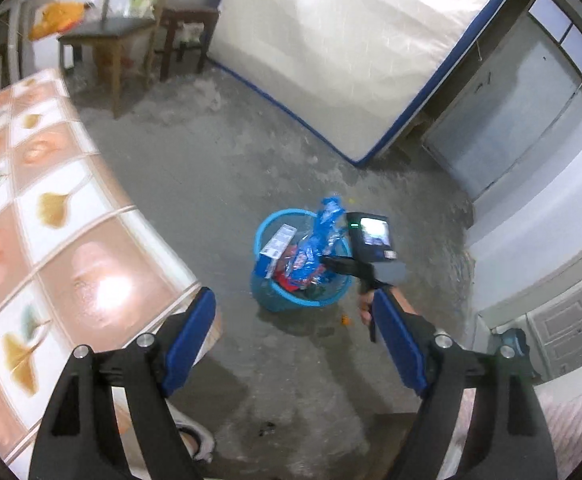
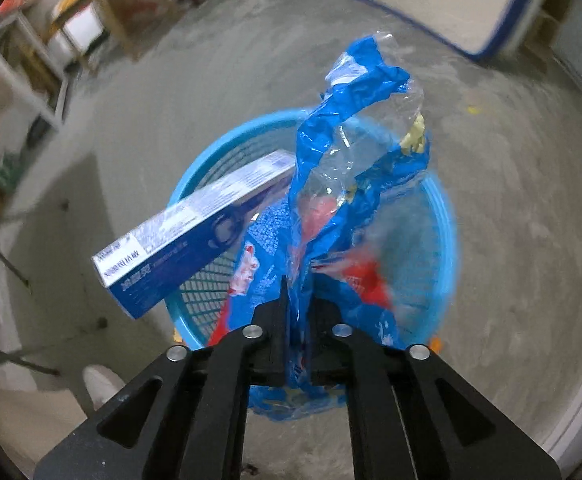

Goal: Collect trash
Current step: 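Open both grippers over the wastebasket to drop the box and bag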

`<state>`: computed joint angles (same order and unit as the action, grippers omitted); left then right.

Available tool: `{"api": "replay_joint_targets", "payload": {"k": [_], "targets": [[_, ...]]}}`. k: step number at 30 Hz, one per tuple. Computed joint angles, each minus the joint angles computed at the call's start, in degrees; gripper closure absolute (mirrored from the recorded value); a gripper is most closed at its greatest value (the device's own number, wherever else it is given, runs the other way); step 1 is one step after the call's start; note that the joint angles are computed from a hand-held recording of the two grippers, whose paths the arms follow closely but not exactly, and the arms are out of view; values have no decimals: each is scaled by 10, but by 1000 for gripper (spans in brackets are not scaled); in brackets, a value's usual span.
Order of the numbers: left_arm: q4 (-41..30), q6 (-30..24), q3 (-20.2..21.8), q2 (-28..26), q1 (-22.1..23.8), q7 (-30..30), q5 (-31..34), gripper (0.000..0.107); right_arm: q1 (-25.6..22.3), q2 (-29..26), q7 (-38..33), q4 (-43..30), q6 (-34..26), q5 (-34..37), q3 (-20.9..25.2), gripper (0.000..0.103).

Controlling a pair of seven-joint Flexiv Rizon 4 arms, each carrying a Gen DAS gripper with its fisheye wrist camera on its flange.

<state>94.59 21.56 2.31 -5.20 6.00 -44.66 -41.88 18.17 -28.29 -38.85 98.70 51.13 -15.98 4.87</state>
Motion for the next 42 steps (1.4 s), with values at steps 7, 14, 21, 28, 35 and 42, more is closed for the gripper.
{"api": "replay_joint_targets", "payload": {"k": [7, 14, 21, 28, 35, 42], "targets": [[53, 27, 34, 44, 22, 28, -30, 26, -15, 2, -35, -7, -2, 48, 16, 39], [67, 12, 54, 50, 50, 45, -47, 26, -21, 87, 22, 84, 88, 62, 14, 36], [78, 20, 65, 62, 69, 64, -62, 26, -22, 66, 68, 69, 88, 46, 7, 80], [82, 20, 73, 64, 82, 56, -67, 26, -53, -52, 4, -58, -13, 143, 52, 102], [81, 22, 74, 60, 89, 50, -60, 26, -53, -118, -21, -136, -72, 193, 57, 103], [84, 26, 74, 59, 93, 45, -59, 26, -26, -160, -19, -188, -106, 163, 32, 103]]}}
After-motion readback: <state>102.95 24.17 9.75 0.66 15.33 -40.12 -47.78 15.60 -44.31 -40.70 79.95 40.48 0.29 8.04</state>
